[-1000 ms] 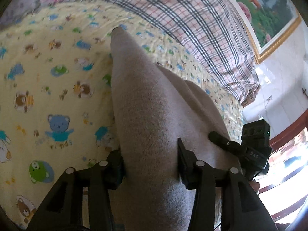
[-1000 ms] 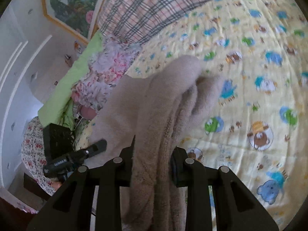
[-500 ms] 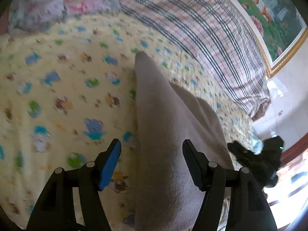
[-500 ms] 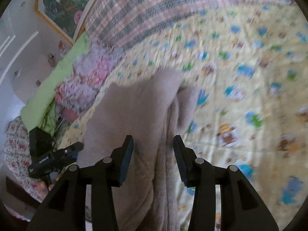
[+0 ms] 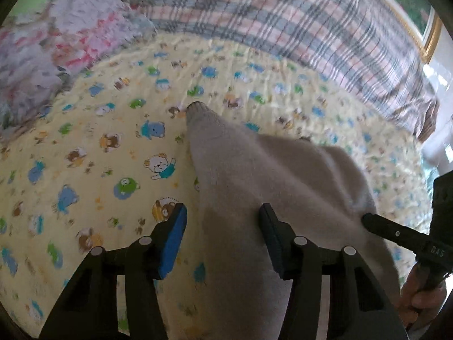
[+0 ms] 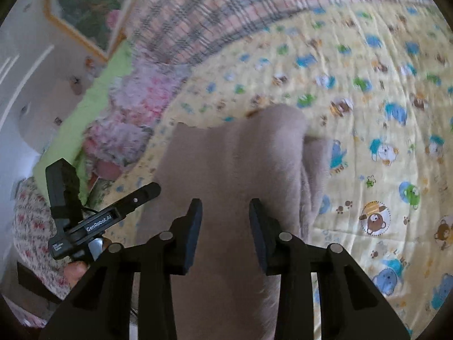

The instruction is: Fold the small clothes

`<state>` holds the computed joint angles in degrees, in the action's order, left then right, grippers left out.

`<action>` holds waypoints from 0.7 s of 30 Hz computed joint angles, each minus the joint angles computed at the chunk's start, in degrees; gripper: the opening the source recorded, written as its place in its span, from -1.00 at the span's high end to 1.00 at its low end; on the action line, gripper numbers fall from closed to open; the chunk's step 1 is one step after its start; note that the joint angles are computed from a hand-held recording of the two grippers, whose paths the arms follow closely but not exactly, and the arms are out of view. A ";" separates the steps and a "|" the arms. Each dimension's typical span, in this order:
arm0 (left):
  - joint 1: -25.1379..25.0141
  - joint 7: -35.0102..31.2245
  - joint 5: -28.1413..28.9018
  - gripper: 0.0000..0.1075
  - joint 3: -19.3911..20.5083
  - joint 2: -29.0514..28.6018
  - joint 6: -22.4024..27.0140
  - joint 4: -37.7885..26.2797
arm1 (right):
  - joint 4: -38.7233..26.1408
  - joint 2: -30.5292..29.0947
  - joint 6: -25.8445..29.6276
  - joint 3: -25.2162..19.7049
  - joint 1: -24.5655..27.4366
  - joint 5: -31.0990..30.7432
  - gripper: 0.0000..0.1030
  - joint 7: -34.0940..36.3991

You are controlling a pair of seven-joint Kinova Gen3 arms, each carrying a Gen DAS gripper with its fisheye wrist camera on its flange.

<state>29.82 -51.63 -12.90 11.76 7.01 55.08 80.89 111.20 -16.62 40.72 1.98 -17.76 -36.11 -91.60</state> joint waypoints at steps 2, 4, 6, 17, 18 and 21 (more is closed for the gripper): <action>-0.18 -0.77 -0.54 0.01 0.00 1.99 0.42 -0.43 | -1.38 2.46 1.11 -1.97 1.95 3.63 0.49 -2.23; 0.83 -0.47 -2.47 -0.01 -0.69 2.88 -0.36 0.10 | -1.47 4.41 1.06 -2.12 2.52 5.08 0.86 -2.41; 1.00 -0.69 -2.53 -0.03 -0.98 2.90 -0.26 0.07 | 0.03 4.58 -0.42 -1.03 2.64 3.49 1.00 -0.08; 0.17 4.98 -1.47 -0.05 2.34 -9.66 -1.41 8.26 | 4.29 -6.32 -0.42 -1.75 3.06 3.15 0.92 -3.48; -0.37 4.90 -0.02 -0.05 2.85 -11.56 -1.74 9.87 | 4.63 -8.24 0.30 -2.19 3.10 4.16 0.92 -4.83; -1.67 5.21 2.65 -0.08 4.69 -15.56 -1.90 13.36 | 5.50 -12.35 1.95 -3.24 3.07 7.03 0.85 -8.43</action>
